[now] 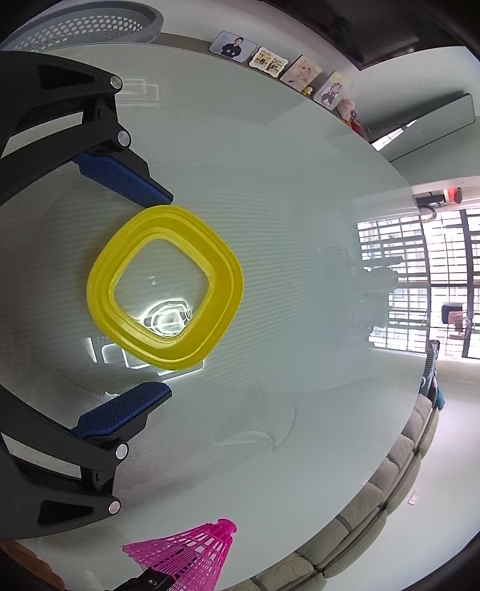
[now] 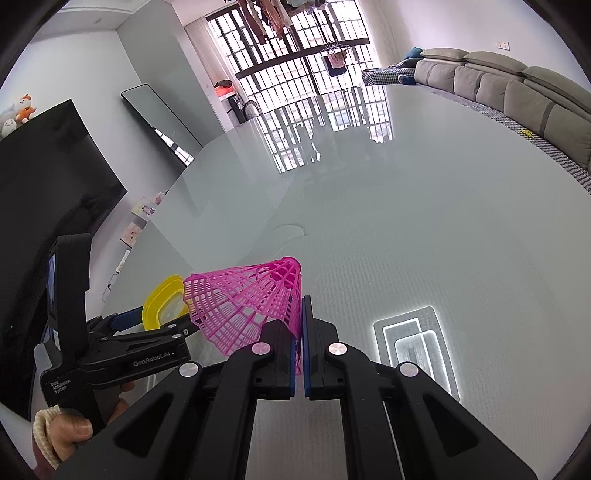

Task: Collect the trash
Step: 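Grasp the pink mesh cone with the right tool while the left tool grasps the yellow container, then carry the cone and yellow container over the grey basket and open both tools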

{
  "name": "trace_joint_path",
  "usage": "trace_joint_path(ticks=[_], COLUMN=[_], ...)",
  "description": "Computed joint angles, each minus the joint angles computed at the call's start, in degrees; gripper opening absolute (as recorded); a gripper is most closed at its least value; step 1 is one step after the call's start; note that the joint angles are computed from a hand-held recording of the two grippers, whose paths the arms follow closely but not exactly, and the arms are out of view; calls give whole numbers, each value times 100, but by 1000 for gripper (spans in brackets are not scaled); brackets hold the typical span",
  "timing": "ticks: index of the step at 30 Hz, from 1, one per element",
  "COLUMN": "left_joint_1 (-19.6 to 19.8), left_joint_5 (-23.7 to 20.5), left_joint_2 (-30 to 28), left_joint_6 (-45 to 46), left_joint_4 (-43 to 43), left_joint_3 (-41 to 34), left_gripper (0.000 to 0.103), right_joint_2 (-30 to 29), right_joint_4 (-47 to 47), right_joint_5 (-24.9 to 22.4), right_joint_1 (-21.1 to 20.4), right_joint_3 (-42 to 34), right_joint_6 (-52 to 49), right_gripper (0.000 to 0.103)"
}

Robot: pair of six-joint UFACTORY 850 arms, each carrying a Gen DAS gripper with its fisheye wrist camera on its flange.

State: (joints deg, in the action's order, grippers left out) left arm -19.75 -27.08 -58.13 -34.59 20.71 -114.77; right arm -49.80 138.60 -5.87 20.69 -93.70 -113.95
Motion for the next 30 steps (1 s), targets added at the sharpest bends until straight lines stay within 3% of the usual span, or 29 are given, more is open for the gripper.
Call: trace_joint_path(ticks=[3,6,11,17,24,30], left_joint_1=[-20,-69,-126,-116,-29,65], left_joint_5=[101,208,224,413,651,776], left_joint_2=[49,130,224,722,1570,2249], left_joint_6=[-171,-224,-343,-995,-2470,-3818], left_joint_4=[184,290,443,1011,2309,3546], left_joint_3=[104,219,357,1124,2365,3262], left_gripper=[89,75,74,74,74,74], right_joint_2=[5,-13,-24,-73,43,118], right_joint_4=[-339,-562,-613,-859,190,-999], right_joint_5=[-18,-2,18,114,123,-15], right_joint_1=[3,3,-15,25,164,404], right_joint_3=[2,-29,-33,-124,-6,88], right_joint_6=[307,520,565,812,-381,853], right_gripper=[3,3,3,3,3,3])
